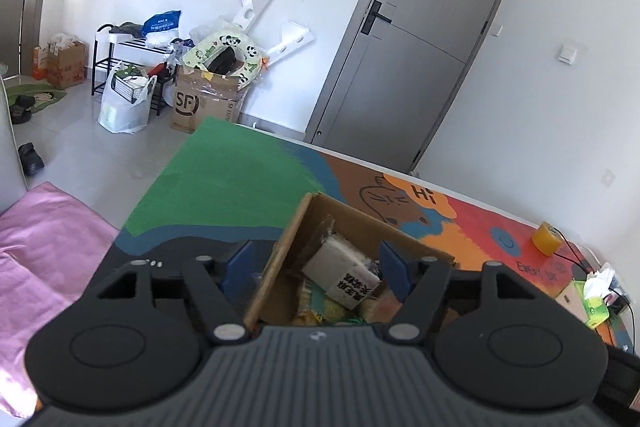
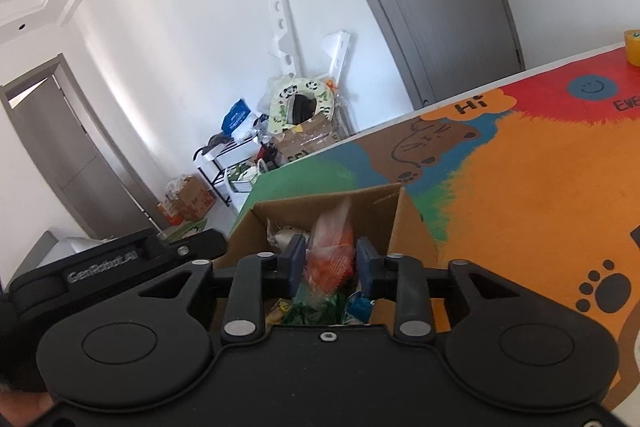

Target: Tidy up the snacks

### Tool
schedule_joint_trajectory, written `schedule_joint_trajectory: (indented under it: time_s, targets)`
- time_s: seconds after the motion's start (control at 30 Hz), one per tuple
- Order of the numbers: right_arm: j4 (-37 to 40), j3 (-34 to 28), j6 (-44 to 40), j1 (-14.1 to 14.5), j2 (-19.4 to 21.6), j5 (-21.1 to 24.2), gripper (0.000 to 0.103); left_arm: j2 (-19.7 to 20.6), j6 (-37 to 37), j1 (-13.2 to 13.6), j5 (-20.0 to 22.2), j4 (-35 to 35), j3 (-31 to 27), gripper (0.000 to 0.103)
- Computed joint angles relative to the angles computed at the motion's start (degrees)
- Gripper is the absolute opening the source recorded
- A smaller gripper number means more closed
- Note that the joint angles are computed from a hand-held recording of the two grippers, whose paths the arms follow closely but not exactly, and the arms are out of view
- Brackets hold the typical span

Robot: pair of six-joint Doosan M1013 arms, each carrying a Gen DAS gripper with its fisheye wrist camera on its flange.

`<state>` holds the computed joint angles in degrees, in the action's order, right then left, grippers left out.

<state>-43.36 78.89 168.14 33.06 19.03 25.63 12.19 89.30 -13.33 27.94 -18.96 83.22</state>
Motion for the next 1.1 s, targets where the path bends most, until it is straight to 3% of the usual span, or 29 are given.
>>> schedule_joint_trajectory:
  time_s: [0.1,0.33,0.43,0.53,0.67,0.93,1.1]
  targets:
    - [-0.89,0.87,1.37,0.2,-0.74,-0.17,0.033,-0.41,0.42,-0.04,0.46,0.33,0.36,0.073]
    - [-5.12,2.92,5.25,1.05,-2.76,1.96,0.048,-1.66,2.66,-0.04,0.72,-1.3,1.48,0.08]
    - [-8.93,4.24,9.03,1.57,-3.84,3.4,0.06,-2.3,3.7,-0.2,0.94,-1.92,1.97,0.084]
    - [-10.79,5.47,10.56,2.0,-4.97,4.55,0.065,-3.06,3.9,-0.52,0.96,-1.55,2.55,0.085]
    - [-13.97,6.96,13.84,2.58,-6.3,5.86,0.083,-3.96,5.51,-0.73,0.71,-2.79,3.18,0.091]
    - [-19.28,9.95,18.96,4.02,-8.8,9.06,0.103,-6.19,10.42,-1.27,0.41,-6.5,5.33,0.094]
    - [-21.54,11.55,21.75,4.81,-10.02,10.54,0.103,-7.52,15.03,-1.44,0.84,-10.62,6.82,0.096]
